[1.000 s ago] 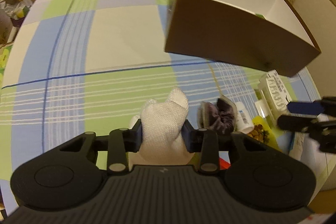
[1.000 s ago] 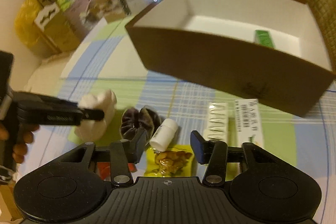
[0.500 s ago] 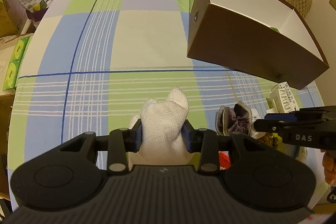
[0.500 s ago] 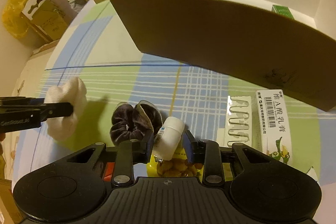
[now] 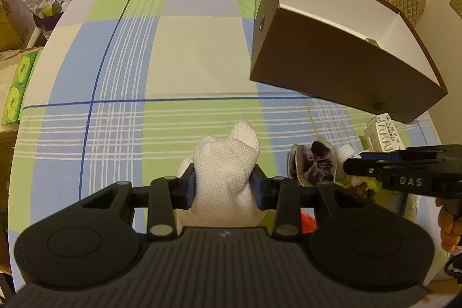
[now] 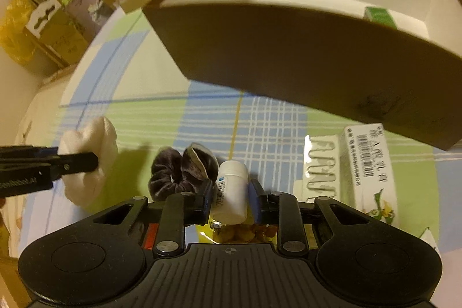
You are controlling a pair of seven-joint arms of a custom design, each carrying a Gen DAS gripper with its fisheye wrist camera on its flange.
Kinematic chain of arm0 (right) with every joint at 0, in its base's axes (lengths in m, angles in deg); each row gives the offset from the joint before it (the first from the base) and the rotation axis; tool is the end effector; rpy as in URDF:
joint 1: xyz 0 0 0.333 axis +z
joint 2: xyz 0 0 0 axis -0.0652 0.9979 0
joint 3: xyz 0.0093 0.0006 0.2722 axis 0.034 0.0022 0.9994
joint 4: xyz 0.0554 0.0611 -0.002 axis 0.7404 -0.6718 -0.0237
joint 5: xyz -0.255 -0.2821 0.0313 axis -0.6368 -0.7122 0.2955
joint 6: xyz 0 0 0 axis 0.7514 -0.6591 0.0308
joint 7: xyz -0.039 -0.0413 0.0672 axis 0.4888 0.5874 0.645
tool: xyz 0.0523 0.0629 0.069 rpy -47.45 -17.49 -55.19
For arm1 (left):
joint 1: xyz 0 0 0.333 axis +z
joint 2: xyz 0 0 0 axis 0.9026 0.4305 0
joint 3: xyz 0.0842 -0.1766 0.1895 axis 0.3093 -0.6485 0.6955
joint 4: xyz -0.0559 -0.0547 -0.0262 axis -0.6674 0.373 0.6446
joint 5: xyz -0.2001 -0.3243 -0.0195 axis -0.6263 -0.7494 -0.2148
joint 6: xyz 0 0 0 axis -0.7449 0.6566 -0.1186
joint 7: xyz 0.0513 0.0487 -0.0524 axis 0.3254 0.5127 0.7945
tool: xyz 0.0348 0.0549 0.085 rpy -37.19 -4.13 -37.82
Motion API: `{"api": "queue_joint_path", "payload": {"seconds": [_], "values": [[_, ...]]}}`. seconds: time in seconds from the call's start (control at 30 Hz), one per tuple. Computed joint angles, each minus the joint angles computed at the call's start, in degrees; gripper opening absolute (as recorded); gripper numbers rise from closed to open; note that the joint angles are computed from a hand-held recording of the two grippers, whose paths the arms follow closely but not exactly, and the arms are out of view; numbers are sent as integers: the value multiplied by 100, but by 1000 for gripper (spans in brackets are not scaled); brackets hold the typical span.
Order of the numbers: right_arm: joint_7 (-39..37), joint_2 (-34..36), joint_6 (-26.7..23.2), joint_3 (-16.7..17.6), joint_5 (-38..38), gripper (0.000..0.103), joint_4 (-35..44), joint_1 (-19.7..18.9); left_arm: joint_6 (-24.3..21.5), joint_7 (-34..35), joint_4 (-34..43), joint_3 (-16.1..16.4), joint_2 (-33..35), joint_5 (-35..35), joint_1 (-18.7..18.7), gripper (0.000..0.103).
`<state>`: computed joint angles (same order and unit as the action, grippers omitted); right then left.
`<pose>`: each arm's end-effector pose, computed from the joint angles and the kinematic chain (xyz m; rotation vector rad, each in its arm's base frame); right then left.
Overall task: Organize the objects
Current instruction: 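Carry white cloth and white bottle with both tools into brown box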
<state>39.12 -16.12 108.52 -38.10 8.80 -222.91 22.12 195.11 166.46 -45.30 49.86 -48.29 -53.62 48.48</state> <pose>0.4034 0.2351 0.3680 -1.8823 1.7897 -0.1478 0.4811 -0.2744 0.4140 -1.7164 2.3104 -0.7206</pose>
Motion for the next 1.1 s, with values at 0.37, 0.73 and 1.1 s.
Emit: {"api": "queue_joint_path", "payload": {"seconds": [0.37,0.73,1.1], "values": [[396,-1187,327,20,-123,24,-710,-145,152,126,181,-41,-80,-42,-87,33],[975,-1914,313,211,-919,24,-878,-934,423,446,815,-138,280,-40,-230,33],[1172,-1983,369,249,-1583,24,-688,-1723,423,273,1958,-176,1090,544,-356,33]]}}
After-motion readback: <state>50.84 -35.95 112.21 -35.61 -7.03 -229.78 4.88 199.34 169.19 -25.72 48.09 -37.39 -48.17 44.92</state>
